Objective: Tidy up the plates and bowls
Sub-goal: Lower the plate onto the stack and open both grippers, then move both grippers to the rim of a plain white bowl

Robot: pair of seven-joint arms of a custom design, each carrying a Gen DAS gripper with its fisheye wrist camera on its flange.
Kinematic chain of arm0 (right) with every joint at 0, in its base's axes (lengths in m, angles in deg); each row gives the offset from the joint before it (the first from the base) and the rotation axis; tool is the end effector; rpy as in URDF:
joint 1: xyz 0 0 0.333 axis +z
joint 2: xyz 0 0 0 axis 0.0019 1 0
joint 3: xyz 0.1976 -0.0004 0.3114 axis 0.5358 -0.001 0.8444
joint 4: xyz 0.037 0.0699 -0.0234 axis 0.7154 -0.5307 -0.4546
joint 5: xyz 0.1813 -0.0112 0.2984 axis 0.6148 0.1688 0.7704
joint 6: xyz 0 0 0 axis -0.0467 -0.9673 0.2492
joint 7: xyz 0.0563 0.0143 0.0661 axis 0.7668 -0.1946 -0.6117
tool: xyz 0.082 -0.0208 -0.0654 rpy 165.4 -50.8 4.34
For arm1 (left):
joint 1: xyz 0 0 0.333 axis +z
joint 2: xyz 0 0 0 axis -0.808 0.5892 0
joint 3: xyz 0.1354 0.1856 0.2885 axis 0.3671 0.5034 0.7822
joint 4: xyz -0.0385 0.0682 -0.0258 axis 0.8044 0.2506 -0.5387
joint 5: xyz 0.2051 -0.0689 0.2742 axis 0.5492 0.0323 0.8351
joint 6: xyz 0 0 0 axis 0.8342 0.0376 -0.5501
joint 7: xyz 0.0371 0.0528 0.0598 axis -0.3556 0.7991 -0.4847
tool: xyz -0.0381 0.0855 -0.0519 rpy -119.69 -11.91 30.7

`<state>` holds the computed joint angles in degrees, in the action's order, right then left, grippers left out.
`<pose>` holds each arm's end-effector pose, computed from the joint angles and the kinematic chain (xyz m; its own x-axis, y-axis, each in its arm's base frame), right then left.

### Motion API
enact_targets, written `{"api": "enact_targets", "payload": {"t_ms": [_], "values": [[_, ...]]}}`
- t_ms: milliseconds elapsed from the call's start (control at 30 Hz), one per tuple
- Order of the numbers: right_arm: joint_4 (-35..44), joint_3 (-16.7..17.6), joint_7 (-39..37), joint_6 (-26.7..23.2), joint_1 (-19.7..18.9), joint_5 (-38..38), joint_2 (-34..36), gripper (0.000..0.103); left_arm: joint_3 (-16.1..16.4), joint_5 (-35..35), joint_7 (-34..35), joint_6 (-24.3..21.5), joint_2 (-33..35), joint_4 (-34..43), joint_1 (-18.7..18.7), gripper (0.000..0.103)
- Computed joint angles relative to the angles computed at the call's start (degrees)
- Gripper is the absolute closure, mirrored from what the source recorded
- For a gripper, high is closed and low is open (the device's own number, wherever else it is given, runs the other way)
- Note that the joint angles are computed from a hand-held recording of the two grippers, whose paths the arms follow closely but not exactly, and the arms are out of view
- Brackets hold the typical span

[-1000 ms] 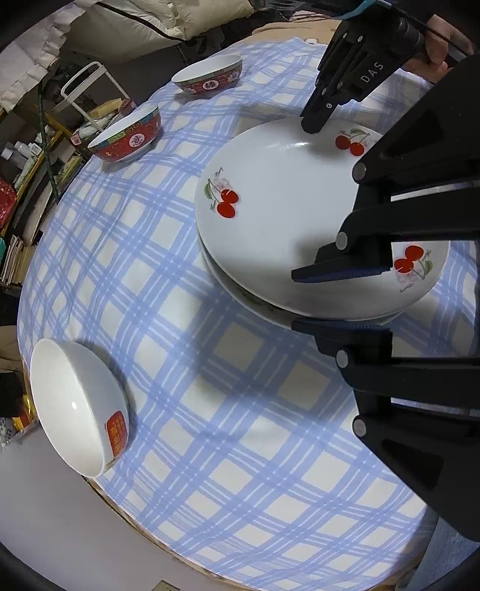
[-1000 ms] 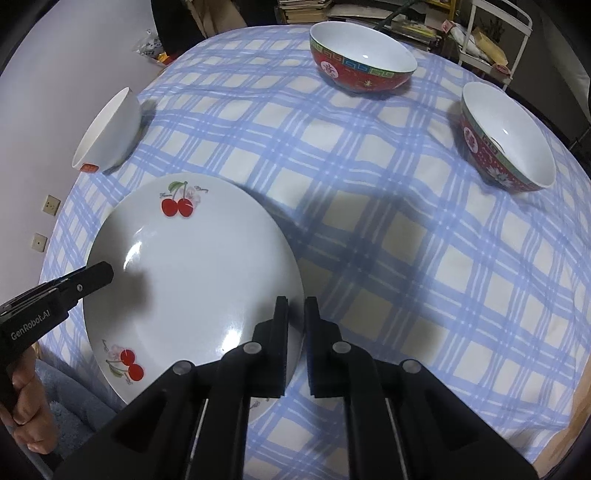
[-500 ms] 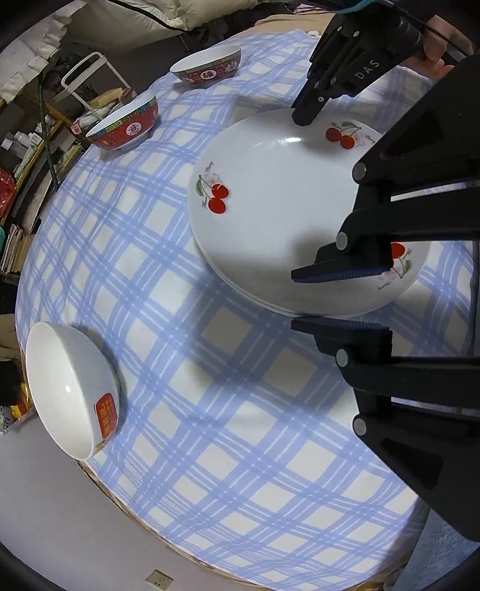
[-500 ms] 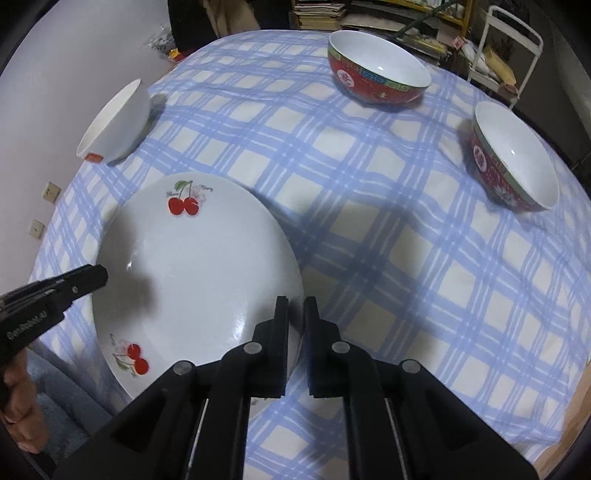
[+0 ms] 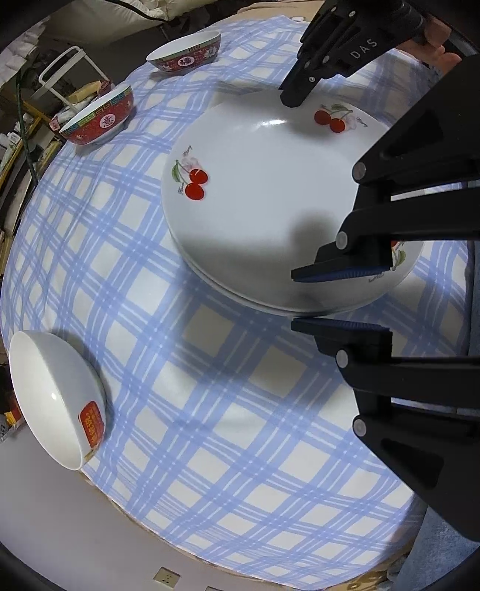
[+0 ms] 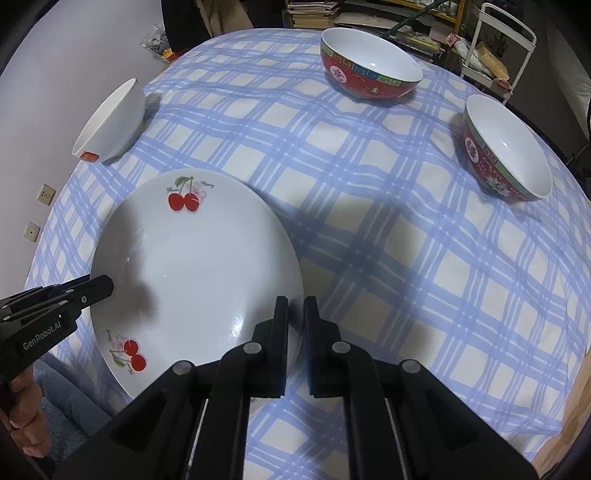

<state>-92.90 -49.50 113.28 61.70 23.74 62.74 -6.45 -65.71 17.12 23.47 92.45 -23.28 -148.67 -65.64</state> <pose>0.5699 0.3440 0.4026 0.1124 -0.9809 -0.1590 -0.9524 -0.0608 -0.2988 0.5593 -0.1747 0.4041 0.1338 -0.9877 0.0810 -0.9661 -0.1482 -0.2116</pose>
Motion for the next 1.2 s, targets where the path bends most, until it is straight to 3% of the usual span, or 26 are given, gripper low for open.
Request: {"api": "enact_targets", "payload": {"t_ms": [233, 467, 567, 667, 767, 833, 900, 933, 1033, 1200], "values": [[1.2, -0.6, 0.7, -1.1, 0.7, -1.1, 0.5, 0.093, -1.1, -6.3, 3.5, 0.7, 0.1, 0.4, 2.1, 0.083], [1.8, -2.2, 1.9, 3.5, 1.5, -4.6, 1.0, 0.093, 0.8, -0.5, 1.3, 2.5, -1.8, 0.6, 1.1, 0.077], [3.1, -2.2, 1.3, 7.2, 1.3, -6.0, 2.2, 0.093, 1.3, 1.9, 0.9, 2.7, -2.1, 1.7, 1.1, 0.069], [6.6, -1.4, -1.5, 7.8, 0.8, -6.5, 4.2, 0.091, 2.6, 7.0, -1.2, 2.9, -2.7, 2.6, 0.5, 0.056], [10.7, -1.6, -2.6, 7.4, 1.4, -6.5, 6.2, 0.066, 4.3, 15.0, -5.8, 0.9, -2.6, 5.0, -0.4, 0.047], [14.2, -4.6, 0.8, 6.9, 4.1, -8.3, 7.7, 0.048, 3.9, 16.3, -5.1, -0.1, -2.0, 6.8, 0.4, 0.037], [17.6, -6.0, 2.5, 7.4, 5.6, -10.1, 9.3, 0.036, 4.2, 18.2, -6.2, -0.5, -1.8, 8.0, 0.7, 0.031], [18.7, -6.0, 2.7, 8.1, 5.6, -10.4, 9.9, 0.027, 4.6, 19.7, -7.3, -0.5, -1.7, 8.5, 0.8, 0.025], [24.3, -4.2, 0.6, 9.1, 4.7, -10.0, 13.0, 0.006, 5.7, 24.3, -9.7, 0.5, -1.2, 10.0, 1.2, 0.022], [35.0, -0.5, -5.7, 7.0, 3.6, -5.9, 18.6, 0.005, 7.2, 28.5, -11.3, 2.3, 0.6, 13.2, 2.8, 0.020]]}}
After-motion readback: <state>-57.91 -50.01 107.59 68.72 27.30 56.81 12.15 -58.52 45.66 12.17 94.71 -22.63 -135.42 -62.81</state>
